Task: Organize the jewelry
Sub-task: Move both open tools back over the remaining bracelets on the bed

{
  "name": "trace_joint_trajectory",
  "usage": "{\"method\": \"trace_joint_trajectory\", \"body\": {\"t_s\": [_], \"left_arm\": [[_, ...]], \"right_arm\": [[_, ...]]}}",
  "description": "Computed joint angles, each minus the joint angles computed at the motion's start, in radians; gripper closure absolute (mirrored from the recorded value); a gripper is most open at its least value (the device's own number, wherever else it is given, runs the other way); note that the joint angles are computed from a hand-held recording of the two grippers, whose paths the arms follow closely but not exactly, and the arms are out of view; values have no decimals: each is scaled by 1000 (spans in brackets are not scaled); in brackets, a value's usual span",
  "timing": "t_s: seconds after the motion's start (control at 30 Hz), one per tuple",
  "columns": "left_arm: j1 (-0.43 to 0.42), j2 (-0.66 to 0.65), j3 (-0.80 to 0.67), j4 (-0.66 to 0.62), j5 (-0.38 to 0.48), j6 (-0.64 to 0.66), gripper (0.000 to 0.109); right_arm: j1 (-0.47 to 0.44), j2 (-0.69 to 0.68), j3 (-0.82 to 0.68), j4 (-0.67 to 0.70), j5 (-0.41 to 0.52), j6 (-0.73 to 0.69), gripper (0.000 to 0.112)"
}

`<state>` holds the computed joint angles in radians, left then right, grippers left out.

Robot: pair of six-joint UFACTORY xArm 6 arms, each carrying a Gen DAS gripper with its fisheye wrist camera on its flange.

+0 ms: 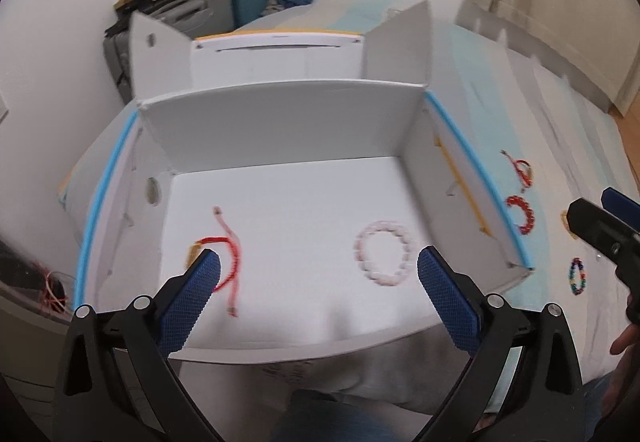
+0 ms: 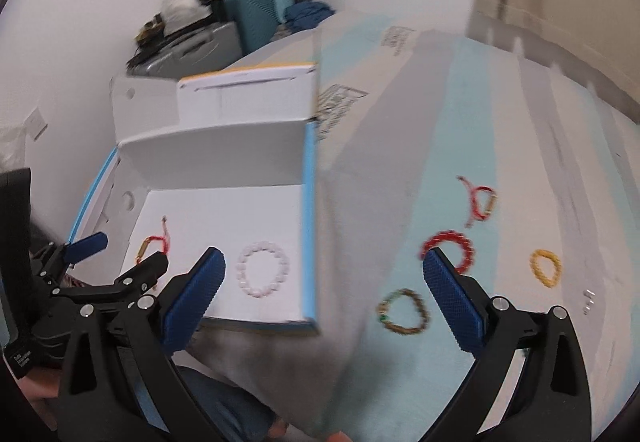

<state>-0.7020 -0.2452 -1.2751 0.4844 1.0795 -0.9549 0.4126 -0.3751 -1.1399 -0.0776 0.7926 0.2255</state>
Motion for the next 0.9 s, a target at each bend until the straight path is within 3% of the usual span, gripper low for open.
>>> {"method": "trace_joint_trajectory", "body": {"t_s": [0.5,0.9], "left_arm": [[-138,313,-350,-28,-38,78,11],[-189,530,-573,-100,-65,170,11]], "right_arm": [[-310,-125,70,88,59,-180,17],[-501,-146,117,162,75,-295,17]]}}
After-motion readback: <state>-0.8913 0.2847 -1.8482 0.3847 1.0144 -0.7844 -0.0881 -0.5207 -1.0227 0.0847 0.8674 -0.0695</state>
